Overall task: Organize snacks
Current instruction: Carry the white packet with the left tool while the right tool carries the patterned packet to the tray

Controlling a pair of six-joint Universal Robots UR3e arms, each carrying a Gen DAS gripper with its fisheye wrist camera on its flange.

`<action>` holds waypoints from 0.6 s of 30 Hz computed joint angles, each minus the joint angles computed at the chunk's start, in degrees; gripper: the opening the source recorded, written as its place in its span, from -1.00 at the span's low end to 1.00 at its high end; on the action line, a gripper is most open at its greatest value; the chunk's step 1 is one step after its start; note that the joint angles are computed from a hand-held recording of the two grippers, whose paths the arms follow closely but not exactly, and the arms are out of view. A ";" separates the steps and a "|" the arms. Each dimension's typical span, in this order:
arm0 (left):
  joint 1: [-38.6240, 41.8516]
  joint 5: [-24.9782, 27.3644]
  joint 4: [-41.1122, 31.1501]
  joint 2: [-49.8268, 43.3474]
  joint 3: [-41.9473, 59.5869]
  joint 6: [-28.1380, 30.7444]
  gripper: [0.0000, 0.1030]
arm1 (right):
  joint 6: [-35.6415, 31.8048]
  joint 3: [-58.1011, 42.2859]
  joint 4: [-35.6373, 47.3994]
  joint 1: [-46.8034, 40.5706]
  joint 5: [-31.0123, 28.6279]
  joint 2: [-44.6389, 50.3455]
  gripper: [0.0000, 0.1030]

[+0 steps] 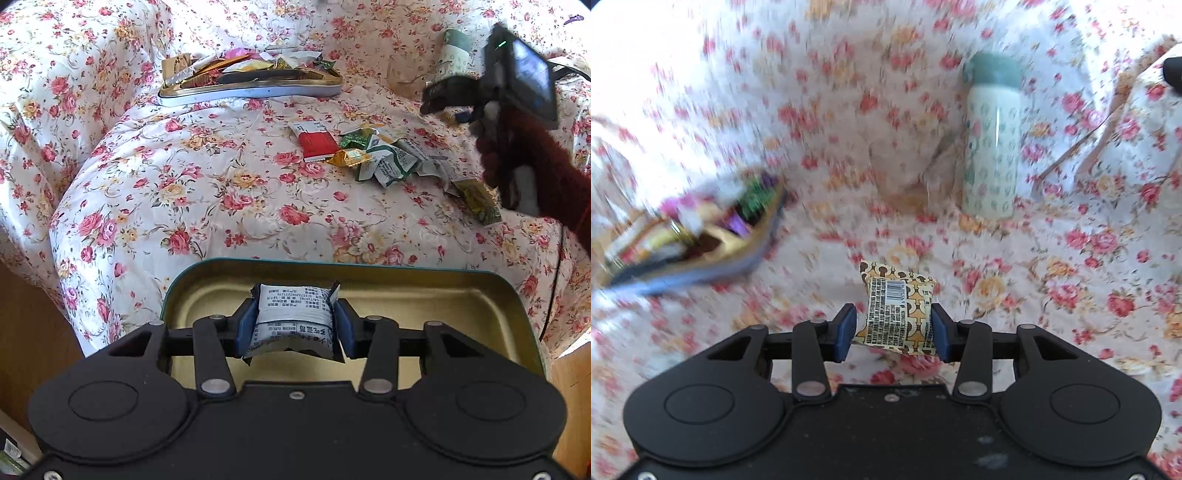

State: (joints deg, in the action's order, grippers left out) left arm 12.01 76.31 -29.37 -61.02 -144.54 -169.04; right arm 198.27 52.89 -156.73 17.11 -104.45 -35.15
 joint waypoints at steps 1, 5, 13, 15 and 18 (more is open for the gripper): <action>-0.04 0.00 -0.35 0.56 -0.09 -0.08 0.02 | 0.31 2.89 -1.43 -0.04 0.59 -2.32 -0.12; -0.22 0.14 -1.97 2.92 -0.22 -0.54 0.02 | -0.56 16.52 -7.72 1.08 1.39 -13.50 -0.12; -0.86 0.10 -9.83 10.46 -0.49 -1.54 0.02 | 2.73 43.37 -15.58 8.13 1.30 -36.85 -0.12; -1.66 0.69 -11.71 12.39 -0.57 -2.20 0.02 | 4.72 47.56 -15.04 11.40 0.06 -41.11 -0.12; -1.87 0.78 -15.41 15.72 -0.52 -2.36 0.02 | 8.23 52.23 -13.18 17.03 -2.33 -45.91 -0.12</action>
